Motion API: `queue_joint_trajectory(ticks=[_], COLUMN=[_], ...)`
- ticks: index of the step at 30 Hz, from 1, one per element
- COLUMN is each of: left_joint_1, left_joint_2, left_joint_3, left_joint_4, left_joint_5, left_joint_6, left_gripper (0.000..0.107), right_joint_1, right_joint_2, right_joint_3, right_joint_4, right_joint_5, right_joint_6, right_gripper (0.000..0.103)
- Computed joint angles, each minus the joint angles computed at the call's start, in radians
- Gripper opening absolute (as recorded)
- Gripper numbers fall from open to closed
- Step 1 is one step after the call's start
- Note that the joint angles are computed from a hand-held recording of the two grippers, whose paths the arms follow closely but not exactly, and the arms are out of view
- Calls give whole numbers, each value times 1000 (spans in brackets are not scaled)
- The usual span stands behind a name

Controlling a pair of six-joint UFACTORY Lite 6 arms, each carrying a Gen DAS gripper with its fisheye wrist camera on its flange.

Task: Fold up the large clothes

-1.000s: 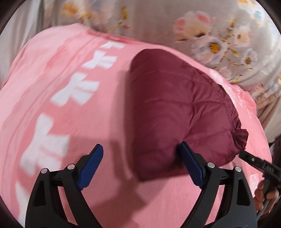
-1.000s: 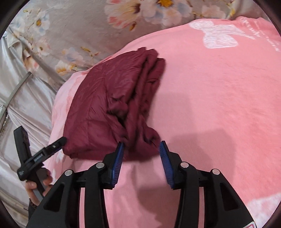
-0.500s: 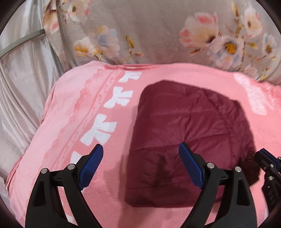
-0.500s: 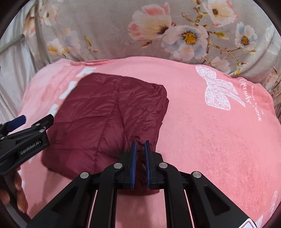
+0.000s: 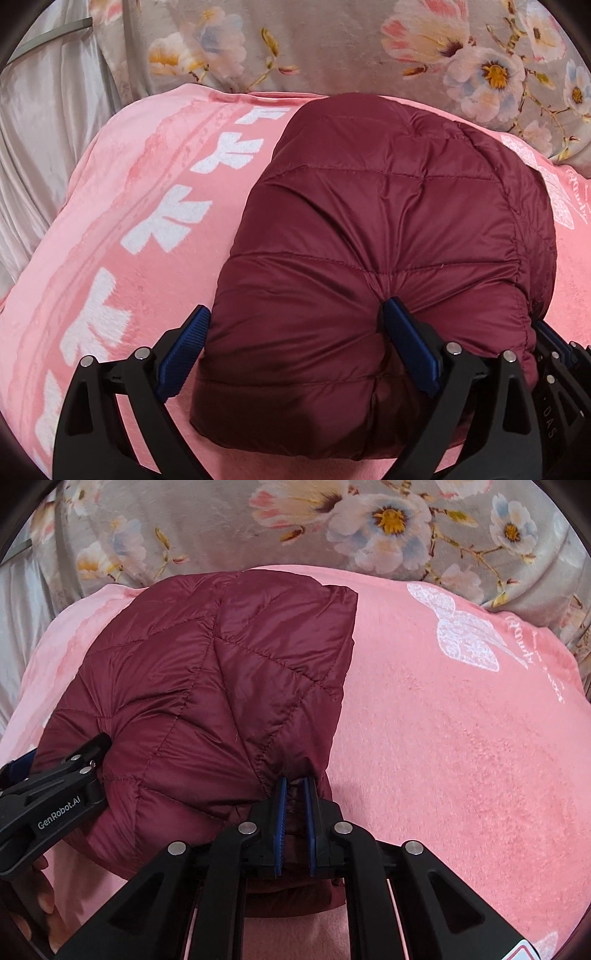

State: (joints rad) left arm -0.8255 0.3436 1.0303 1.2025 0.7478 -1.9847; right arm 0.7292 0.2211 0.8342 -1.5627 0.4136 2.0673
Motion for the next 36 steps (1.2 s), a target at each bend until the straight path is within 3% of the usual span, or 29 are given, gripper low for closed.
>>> queue_joint_trajectory(ticks=[4,9,24,27,30,32,36], left_joint_1=[-4,-3,-3,0,-39,-73,-239], left_joint_2=[21,29,15,-20,-35,-42,-157], left_joint_3=[-7,-31,-64,-109,-124,-128,-252], left_joint_4=[41,94,154,206,221,204,141], left_joint_5=[2,-11,-12,-27,36,82,155], left_joint_6=[-55,-138,-211,-279,-316,-310,-369], left_gripper=[94,96,97,97,97,97,97], right_joint_1=[54,20,28,27,7,19,195], right_joint_2=[36,10,13,6,-34,-115,-341], right_joint_3=[17,-15,-16,-26,-77,-153,-349], right_joint_4=[5,-71,-83,-115,-246,-290,-112], right_joint_5=[92,44,56,53,35,63,216], right_joint_6=[-1,74,86,127,277,364,243], right_gripper=[8,8,10,11,14,28,47])
